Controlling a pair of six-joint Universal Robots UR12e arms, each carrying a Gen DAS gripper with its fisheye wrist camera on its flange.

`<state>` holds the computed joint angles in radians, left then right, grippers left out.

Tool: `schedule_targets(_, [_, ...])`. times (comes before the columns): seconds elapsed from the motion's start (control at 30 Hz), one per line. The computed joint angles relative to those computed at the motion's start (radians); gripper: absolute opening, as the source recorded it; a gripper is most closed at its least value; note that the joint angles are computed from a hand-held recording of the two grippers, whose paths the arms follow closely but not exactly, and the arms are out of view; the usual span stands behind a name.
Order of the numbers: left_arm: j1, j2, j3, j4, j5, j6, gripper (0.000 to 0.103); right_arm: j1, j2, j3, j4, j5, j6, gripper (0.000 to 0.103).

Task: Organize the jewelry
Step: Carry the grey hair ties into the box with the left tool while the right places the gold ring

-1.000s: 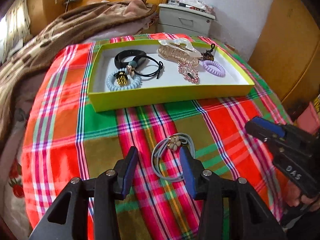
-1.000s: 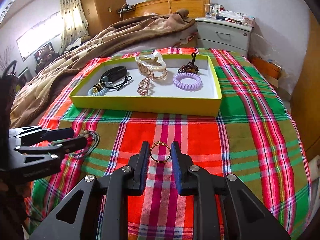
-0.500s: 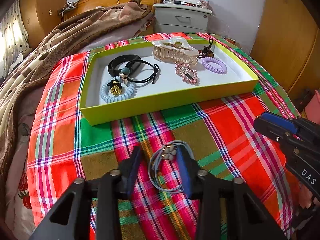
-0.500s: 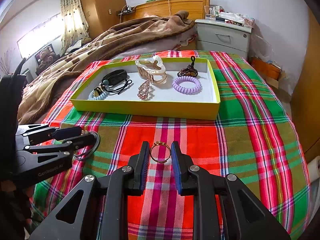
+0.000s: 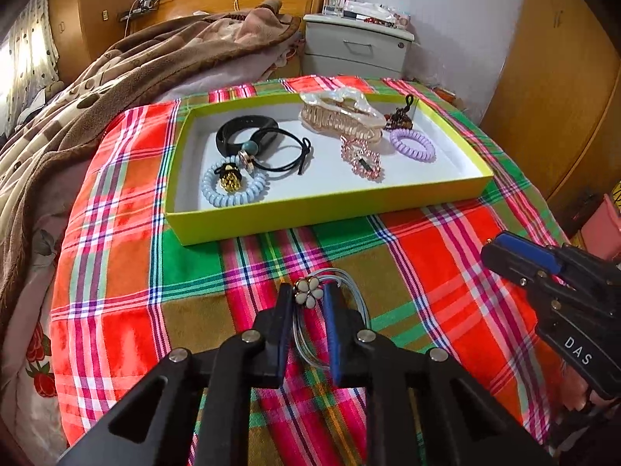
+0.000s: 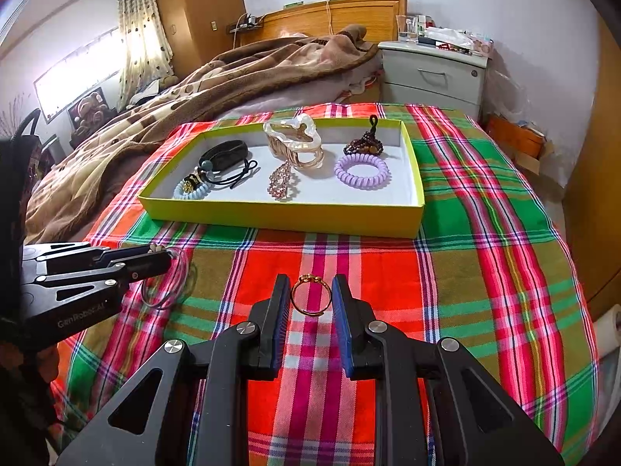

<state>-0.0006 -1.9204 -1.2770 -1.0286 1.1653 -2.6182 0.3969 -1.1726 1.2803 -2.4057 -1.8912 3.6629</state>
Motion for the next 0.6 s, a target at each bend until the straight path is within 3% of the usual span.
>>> schedule_targets(0.6, [0.008,0.002,0.038,0.04,-0.078,-0.049,0.017,-0.01,-0.012,-0.008,-0.045,-0.047,-0.017,0.023])
